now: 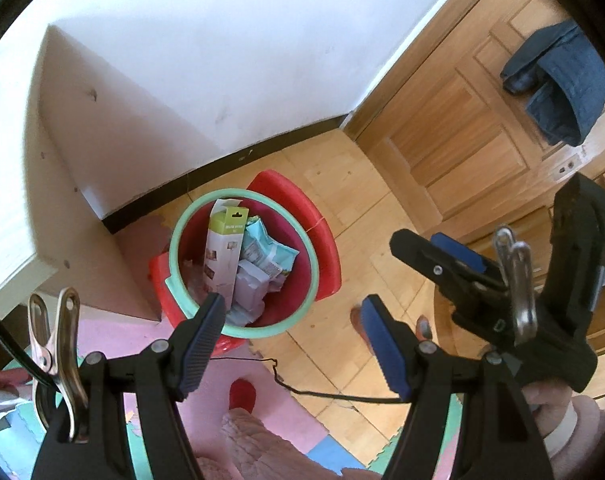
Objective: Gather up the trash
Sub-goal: 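Withdraw both open tools from above the red bin, then move both open tools over the bed toward the white glove and pink paper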
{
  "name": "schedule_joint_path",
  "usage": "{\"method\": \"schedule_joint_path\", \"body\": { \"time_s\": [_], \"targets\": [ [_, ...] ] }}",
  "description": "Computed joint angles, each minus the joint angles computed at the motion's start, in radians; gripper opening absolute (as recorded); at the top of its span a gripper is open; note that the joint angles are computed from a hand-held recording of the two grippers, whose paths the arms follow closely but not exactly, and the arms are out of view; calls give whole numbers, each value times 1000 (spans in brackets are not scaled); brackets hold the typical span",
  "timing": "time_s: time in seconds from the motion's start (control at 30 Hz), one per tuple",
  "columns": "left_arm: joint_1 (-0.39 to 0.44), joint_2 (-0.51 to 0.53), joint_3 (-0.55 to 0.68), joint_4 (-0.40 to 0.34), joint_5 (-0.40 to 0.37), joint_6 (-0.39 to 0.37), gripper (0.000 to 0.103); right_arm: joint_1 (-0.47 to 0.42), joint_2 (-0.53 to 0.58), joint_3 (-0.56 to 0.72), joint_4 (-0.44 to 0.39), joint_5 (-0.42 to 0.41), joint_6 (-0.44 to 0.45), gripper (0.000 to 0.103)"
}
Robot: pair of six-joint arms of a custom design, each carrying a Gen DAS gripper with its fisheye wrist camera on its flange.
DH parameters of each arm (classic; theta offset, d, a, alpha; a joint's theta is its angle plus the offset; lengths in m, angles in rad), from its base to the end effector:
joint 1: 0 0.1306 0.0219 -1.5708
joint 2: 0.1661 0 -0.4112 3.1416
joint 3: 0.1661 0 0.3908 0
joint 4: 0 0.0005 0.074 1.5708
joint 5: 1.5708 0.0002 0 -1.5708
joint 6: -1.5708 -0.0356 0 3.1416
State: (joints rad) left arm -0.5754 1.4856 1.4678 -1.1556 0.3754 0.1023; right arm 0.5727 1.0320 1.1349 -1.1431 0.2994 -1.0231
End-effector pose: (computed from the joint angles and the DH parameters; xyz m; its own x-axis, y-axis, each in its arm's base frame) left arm 0.4013 -0.2765 0.4346 -0.8334 0.4273 -0.3505 0.5431 0.7509 -0.3758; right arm 0.2710 0.1617 0.4604 -0.7124 0.5113 -0.4807 0.4146 0.8593 0.2996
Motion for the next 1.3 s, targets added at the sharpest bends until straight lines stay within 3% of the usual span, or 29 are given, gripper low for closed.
{"method": "schedule_joint_path", "body": {
  "time_s": [0.37,0.67,1.03,1.3],
  "targets": [
    [116,-127,-23,-76,55,-32,74,160,90,155,-51,92,-63,85],
    [258,-235,-31,-153,91,-75,74,293,201,304,-63,148,-83,85],
    [526,-326,-14,-268,113,-186,74,415,379,531,-56,182,-44,85],
    [778,-322,56,-381,164,-340,74,474,536,731,-63,181,4,85]
  ]
}}
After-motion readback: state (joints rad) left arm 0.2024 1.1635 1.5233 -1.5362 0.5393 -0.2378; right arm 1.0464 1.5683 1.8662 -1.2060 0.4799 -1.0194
